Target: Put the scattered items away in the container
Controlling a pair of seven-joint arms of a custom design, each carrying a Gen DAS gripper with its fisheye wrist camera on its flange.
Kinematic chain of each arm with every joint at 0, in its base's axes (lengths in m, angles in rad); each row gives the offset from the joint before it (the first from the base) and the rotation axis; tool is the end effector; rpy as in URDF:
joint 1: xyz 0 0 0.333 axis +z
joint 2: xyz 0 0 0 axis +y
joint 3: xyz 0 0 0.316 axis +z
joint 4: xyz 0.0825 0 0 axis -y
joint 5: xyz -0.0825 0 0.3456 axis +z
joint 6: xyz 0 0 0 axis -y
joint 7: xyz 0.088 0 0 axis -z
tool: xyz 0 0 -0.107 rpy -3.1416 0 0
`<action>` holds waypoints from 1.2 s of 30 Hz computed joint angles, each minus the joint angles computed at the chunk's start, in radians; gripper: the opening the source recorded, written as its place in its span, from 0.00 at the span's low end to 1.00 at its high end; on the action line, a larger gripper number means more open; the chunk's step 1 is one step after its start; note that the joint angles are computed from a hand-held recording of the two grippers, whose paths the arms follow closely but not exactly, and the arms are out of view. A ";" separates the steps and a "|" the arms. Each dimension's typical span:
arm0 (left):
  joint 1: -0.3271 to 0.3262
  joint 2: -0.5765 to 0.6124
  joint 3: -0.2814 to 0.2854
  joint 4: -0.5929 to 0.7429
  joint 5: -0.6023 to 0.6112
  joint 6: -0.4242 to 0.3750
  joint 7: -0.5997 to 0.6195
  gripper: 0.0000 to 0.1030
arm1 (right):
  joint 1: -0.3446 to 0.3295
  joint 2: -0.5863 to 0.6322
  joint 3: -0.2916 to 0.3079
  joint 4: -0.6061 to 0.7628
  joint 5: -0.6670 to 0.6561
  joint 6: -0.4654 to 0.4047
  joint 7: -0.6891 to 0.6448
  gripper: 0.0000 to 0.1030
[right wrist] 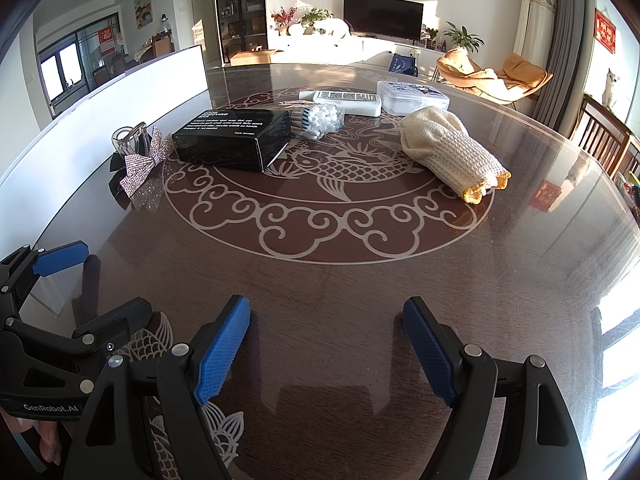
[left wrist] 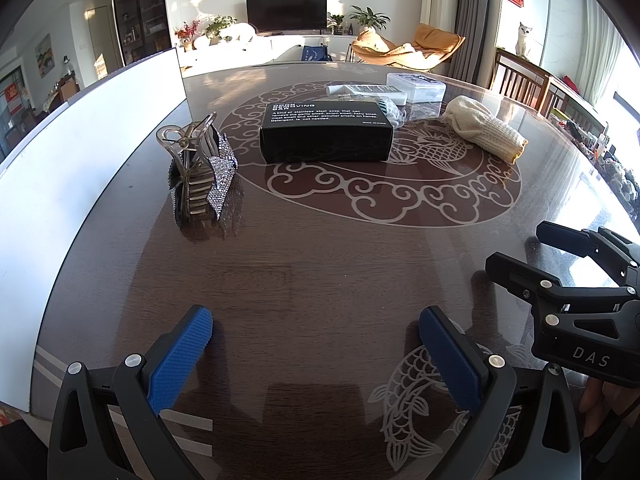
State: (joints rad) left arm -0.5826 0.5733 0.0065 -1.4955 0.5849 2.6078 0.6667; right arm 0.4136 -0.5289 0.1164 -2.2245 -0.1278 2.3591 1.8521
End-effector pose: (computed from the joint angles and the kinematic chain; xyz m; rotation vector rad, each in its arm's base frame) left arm 0.5905 -0.3989 0.4113 -1.7504 1.9373 -0.6774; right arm 0.3408 0.2123 0.6547 -2.0579 1.4971 -0.5415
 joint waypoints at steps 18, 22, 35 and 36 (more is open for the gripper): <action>0.016 -0.003 -0.010 -0.011 -0.048 0.023 0.089 1.00 | -0.032 -0.013 -0.013 0.013 -0.019 -0.056 -0.029 0.77; 0.006 -0.006 0.003 -0.020 -0.037 0.035 0.072 1.00 | -0.087 0.003 -0.040 0.045 -0.097 -0.027 -0.051 0.77; -0.004 -0.008 0.016 -0.031 -0.004 0.057 0.037 1.00 | -0.143 0.393 -0.081 0.415 -0.013 -0.070 -0.326 0.77; -0.004 -0.011 0.017 -0.036 -0.001 0.061 0.035 1.00 | -0.146 0.405 -0.092 0.427 0.058 -0.074 -0.329 0.76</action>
